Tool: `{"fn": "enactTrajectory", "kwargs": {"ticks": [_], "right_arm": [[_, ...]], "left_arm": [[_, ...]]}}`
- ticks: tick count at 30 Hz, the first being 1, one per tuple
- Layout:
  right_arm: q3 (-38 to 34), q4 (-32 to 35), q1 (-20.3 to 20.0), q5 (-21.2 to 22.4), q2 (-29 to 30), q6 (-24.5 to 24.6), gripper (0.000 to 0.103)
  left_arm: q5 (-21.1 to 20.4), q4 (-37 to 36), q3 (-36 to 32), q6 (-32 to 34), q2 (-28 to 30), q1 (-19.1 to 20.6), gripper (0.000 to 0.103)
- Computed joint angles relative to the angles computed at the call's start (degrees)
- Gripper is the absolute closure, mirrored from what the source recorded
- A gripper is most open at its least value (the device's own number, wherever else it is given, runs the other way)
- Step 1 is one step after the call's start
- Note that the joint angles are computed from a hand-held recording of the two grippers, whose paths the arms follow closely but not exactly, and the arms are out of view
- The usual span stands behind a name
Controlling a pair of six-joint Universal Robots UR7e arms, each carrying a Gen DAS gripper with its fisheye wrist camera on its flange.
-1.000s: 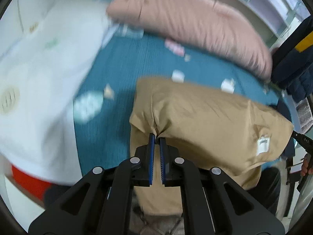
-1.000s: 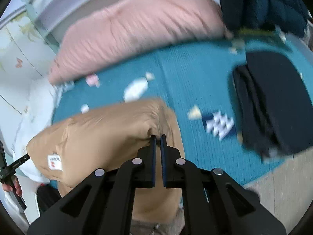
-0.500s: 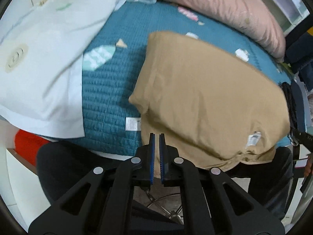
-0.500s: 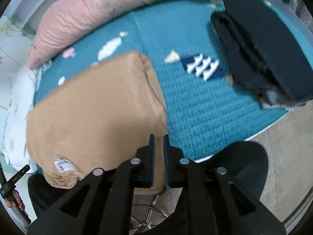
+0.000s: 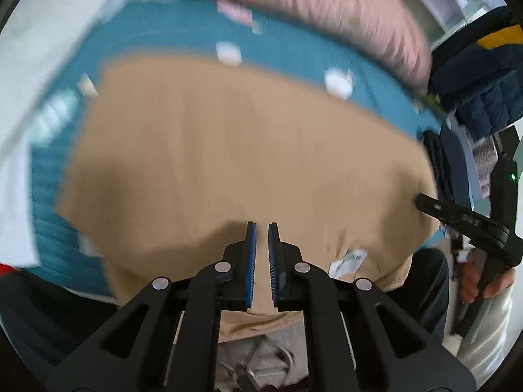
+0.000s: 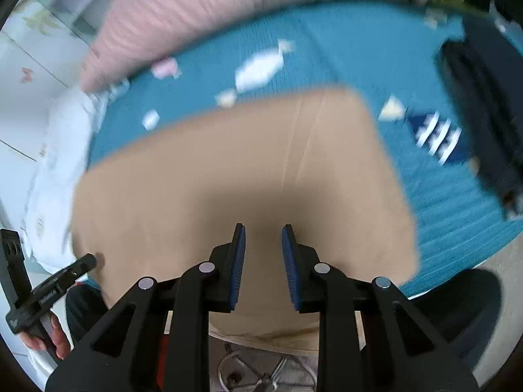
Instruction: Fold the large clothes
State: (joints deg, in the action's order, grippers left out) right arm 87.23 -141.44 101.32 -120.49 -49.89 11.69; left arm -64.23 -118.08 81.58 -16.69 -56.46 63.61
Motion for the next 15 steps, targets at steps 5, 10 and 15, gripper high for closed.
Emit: {"fn": "enactTrajectory", "kwargs": {"ticks": [5,10,15], "right_arm": [[1.4,5.2,-1.6,-3.2,2.4,3.8,0.088],[1.7,7.6,-1.3,-3.5,1.4,3.5,0.088],[1.6,5.0,-0.4,-2.3,-0.2,2.2,0.086]], "left_arm": [[-0.1,4.7,2.9,-4.2,0.7,1.4,0.097],[-2.3,7.8,3.0,-5.0,-0.9,1.5,0.096],[-1.8,3.6,2.9,-0.9,-3.0,0.0,0.096]]}}
